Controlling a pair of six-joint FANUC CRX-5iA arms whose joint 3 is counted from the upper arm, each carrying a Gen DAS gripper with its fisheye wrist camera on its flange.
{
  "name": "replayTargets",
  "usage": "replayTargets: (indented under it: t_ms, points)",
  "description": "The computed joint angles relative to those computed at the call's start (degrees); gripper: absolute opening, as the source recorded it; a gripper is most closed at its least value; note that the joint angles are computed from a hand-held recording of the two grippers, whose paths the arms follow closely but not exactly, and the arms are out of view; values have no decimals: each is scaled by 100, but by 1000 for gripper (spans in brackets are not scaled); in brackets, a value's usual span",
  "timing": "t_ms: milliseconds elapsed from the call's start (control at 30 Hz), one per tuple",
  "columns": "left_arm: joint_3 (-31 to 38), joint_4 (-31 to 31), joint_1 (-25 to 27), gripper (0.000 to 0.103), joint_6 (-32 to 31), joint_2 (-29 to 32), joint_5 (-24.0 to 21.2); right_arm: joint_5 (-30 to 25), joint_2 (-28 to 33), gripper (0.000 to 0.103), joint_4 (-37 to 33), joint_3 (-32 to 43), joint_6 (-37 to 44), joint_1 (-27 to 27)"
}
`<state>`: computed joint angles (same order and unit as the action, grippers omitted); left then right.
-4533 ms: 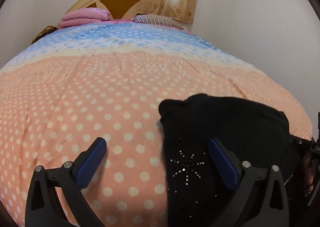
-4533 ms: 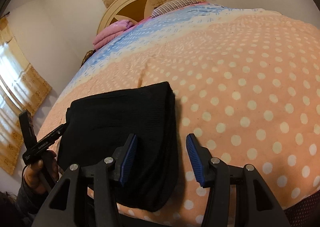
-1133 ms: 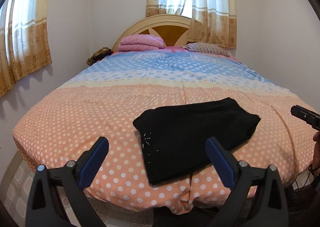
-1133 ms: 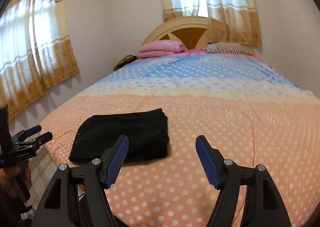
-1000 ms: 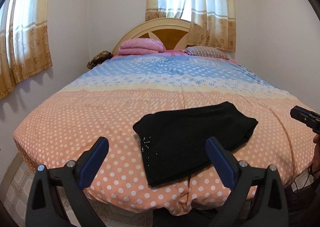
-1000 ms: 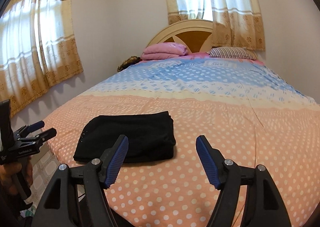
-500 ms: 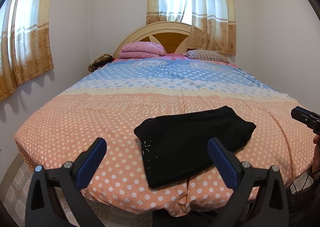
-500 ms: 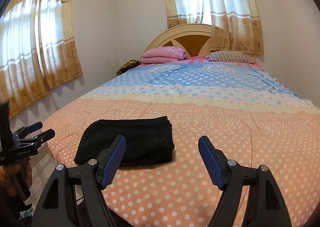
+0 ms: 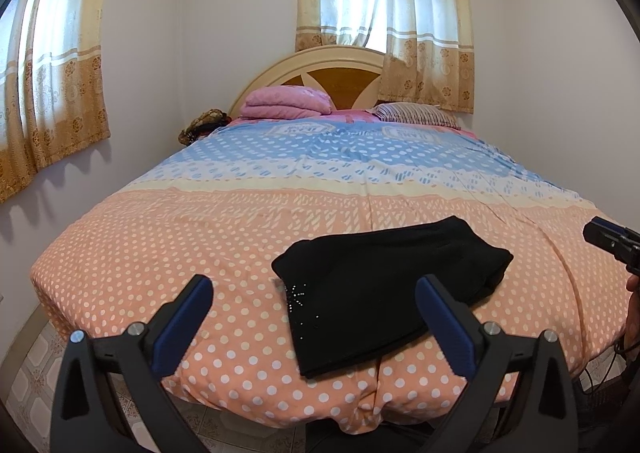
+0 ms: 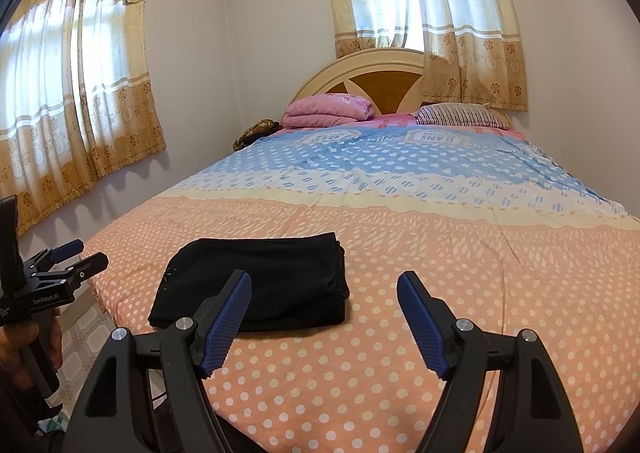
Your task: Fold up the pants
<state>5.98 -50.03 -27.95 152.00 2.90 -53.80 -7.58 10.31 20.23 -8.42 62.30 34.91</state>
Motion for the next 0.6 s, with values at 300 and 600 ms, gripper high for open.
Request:
replayTargets:
  t_ms: [300, 600]
  points:
    - [22, -10, -2, 103, -3, 17, -29, 80, -8, 77, 245, -76, -263, -14]
    - [66, -74, -44, 103, 10, 34, -98, 170, -9, 77, 558, -166, -553, 0]
